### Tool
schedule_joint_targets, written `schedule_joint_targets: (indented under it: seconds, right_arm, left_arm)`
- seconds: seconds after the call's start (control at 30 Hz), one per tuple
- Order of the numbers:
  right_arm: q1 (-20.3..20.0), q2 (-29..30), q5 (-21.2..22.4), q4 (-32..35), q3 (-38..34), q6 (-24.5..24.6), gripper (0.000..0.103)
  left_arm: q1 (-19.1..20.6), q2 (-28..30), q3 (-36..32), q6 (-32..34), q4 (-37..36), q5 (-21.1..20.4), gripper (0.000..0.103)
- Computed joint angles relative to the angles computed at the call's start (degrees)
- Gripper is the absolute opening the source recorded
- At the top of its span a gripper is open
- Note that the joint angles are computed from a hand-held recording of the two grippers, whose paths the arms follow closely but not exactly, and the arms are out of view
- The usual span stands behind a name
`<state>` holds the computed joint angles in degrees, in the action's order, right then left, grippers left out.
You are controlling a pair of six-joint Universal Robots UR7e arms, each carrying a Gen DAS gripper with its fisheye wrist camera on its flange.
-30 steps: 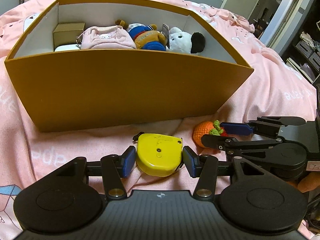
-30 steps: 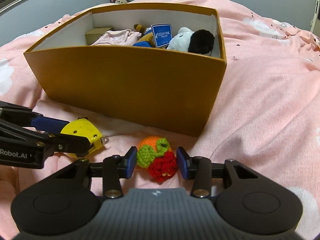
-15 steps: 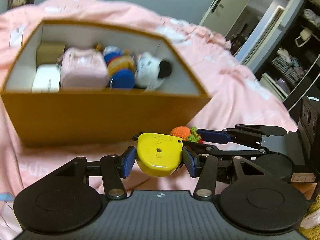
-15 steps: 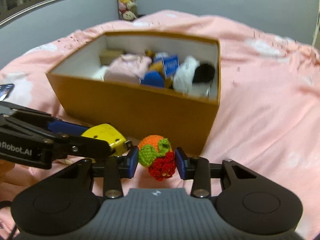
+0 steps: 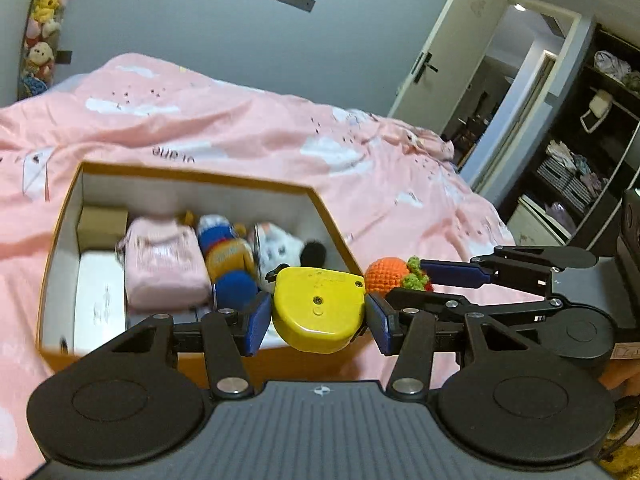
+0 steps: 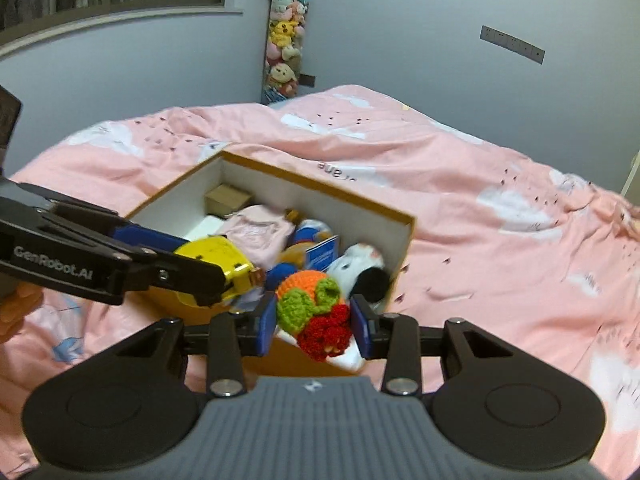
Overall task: Organize objects
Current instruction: 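Carry the yellow keychain and crocheted fruit over the orange box and lower them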
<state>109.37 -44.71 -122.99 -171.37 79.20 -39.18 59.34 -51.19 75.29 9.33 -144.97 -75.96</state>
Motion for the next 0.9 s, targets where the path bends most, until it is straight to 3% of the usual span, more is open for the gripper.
schedule_joint_targets:
  seconds: [0.17, 0.33, 0.9]
  right_arm:
    - [-0.51, 5.14, -2.51, 9.46, -10.34, -0.54, 0.041]
    - [-1.58, 8.42, -5.1, 20.33, -17.68, 0.6, 0.041]
    - [-3.38, 21.98, -11.37, 54.74, -44.94, 7.23, 0.042]
  left_arm:
    - [0.15, 4.04, -3.68, 3.42, -2.2, 2.62, 0.059]
    - [1.01, 7.16, -8.34, 3.48, 1.46, 3.7, 0.059]
    - [3.98, 12.77, -18.71, -1.63, 13.02, 2.15, 0.059]
